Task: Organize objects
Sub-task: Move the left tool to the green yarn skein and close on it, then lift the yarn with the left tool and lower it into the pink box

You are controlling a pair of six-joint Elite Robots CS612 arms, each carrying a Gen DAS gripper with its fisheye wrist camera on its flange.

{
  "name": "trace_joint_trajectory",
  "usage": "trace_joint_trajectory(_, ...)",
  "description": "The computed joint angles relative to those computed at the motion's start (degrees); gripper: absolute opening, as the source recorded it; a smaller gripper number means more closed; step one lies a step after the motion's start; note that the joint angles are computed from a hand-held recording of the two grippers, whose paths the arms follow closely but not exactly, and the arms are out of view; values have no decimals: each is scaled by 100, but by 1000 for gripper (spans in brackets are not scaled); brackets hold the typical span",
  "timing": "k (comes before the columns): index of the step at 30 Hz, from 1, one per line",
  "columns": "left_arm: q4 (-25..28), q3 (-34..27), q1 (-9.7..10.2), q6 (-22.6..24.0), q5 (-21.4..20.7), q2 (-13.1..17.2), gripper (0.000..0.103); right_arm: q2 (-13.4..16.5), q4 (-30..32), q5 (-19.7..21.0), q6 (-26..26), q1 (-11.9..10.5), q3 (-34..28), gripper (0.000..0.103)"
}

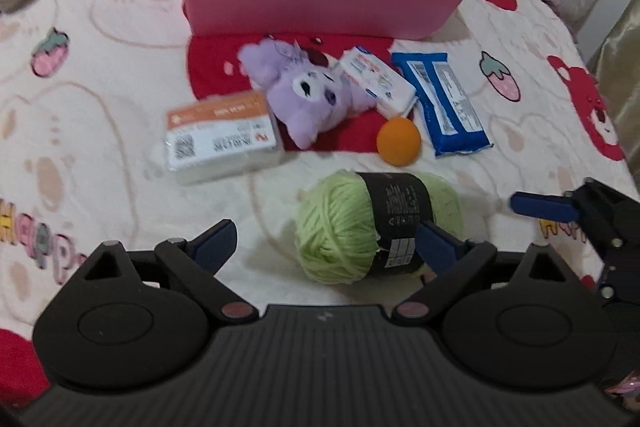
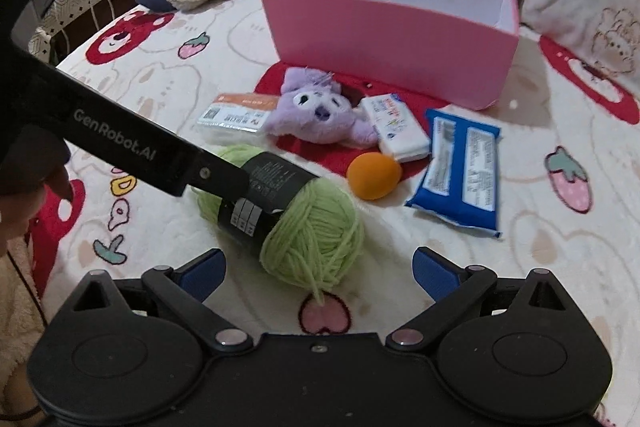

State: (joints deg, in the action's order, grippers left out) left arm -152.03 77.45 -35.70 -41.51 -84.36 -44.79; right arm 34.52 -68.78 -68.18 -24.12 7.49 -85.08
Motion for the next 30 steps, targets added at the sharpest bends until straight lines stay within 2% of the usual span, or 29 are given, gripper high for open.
trace_joint_trajectory(3, -341, 77, 6, 51, -54, 41, 89, 25, 22, 124, -63, 8, 30, 101)
trace_joint_trajectory(5, -550, 122, -18, 126, 55, 63, 69, 49, -15, 164, -92, 28, 51, 101)
trace_joint_trajectory(8, -876, 139, 34, 112, -351, 121, 59, 103, -140, 171, -68, 54, 114, 101)
trace_joint_trajectory(10, -874, 115, 37, 106, -424, 149, 56, 112, -124, 234, -34, 55, 209, 99)
trace_joint_trajectory(12, -986, 120, 32, 135, -404, 166, 50, 96, -77, 332, 147, 48, 337, 78)
trace_joint_trajectory(14, -1050, 117, 34, 142, -382, 167, 44, 100, -185, 305, 426, 48, 392, 73)
trace_joint_trajectory(18, -877, 5, 91, -35, -537, 184, 44, 109, -296, 511, 494, -5, 352, 64)
trace_joint_trajectory(23, -718, -97, 130, -106, -687, 169, 44, 94, -540, 337, 314, 40, 289, 61)
trace_joint_trajectory(30, -616, -155, 17, 426, -122, -46, 44, -17, -1097, 259, 319, 59, 317, 61)
